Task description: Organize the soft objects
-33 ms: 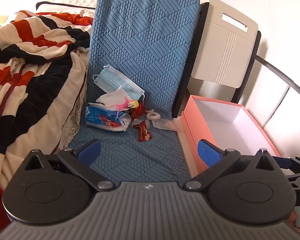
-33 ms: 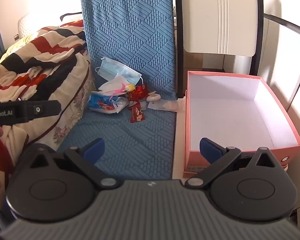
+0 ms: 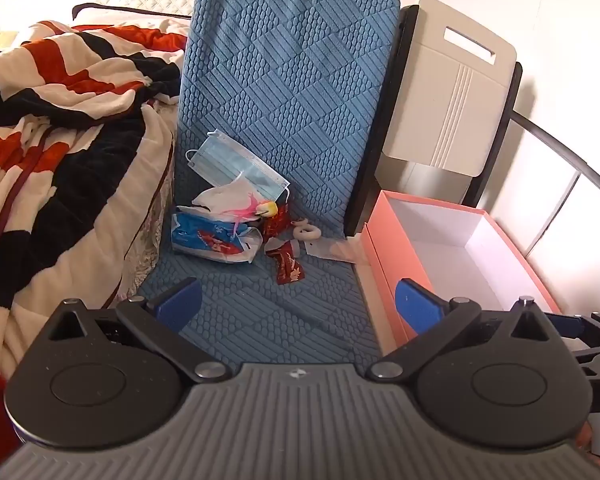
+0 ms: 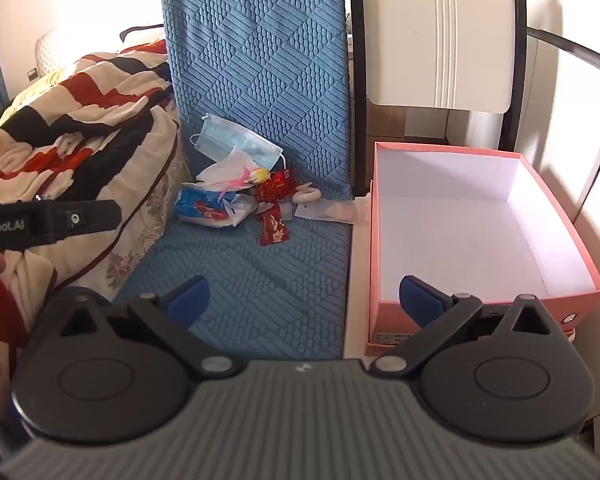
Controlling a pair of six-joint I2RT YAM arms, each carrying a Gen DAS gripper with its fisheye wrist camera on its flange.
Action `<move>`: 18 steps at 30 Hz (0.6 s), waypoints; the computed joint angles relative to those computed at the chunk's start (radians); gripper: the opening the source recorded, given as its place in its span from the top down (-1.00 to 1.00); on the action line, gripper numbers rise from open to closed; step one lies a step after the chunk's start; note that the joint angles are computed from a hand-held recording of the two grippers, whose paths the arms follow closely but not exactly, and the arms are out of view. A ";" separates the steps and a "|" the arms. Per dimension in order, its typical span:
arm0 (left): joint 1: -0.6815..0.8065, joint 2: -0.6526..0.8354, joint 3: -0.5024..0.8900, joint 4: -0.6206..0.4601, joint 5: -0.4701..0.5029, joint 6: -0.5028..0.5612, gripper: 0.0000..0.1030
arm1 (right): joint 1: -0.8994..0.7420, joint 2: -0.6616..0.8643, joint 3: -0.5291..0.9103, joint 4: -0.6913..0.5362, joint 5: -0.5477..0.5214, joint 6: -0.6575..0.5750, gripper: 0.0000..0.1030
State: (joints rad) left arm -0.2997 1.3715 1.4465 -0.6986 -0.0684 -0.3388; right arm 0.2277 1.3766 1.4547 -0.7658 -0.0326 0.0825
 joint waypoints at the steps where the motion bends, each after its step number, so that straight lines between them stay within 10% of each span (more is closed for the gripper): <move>1: 0.005 0.000 -0.001 0.001 0.008 -0.002 -1.00 | -0.001 0.000 -0.001 0.000 -0.002 0.001 -1.00; 18: -0.013 0.012 0.021 -0.023 -0.037 -0.001 -1.00 | 0.000 0.002 0.000 -0.007 0.008 -0.002 -1.00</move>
